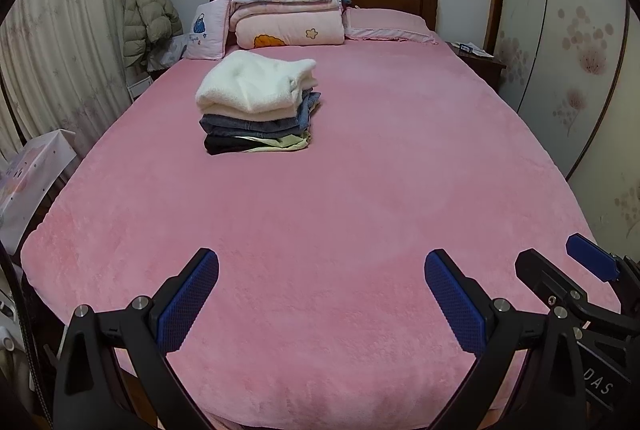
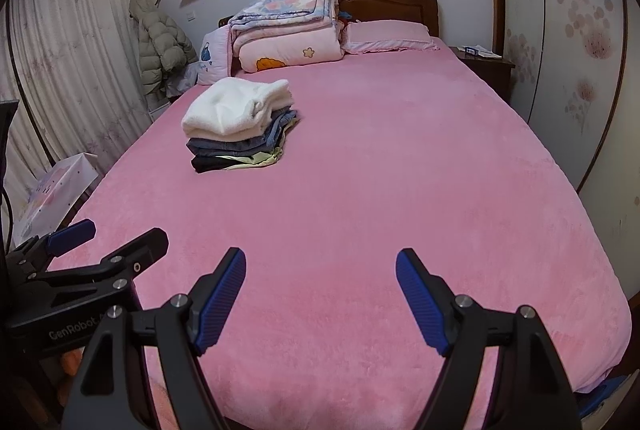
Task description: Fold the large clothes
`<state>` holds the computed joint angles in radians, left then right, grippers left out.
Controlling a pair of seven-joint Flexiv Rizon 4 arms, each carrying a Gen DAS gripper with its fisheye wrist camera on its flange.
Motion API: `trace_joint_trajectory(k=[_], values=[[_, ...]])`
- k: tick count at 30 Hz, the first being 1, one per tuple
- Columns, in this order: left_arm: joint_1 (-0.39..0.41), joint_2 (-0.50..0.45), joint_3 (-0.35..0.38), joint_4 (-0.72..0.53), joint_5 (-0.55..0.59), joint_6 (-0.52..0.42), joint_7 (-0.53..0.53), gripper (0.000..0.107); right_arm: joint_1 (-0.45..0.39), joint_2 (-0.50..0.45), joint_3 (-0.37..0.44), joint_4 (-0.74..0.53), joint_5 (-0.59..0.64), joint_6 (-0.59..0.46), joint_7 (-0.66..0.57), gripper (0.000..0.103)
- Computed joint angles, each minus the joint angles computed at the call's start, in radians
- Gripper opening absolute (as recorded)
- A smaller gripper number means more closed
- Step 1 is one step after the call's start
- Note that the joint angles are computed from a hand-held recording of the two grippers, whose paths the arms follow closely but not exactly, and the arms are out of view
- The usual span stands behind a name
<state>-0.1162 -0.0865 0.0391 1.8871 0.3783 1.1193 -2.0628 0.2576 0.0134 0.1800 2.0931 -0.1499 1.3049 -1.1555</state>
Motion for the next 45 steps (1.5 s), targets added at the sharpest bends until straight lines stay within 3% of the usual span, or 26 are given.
trace_joint_trajectory(k=[22, 45], values=[[-0.002, -0.024, 0.006, 0.000, -0.023, 0.024, 0.037, 0.102, -0.002, -0.011, -0.002, 0.019, -0.039, 0.019, 0.052, 0.078], [0.002, -0.043, 0.013, 0.011, -0.086, 0.048, 0.097, 0.102, -0.007, -0.017, -0.004, 0.024, -0.011, 0.019, 0.027, 0.078]])
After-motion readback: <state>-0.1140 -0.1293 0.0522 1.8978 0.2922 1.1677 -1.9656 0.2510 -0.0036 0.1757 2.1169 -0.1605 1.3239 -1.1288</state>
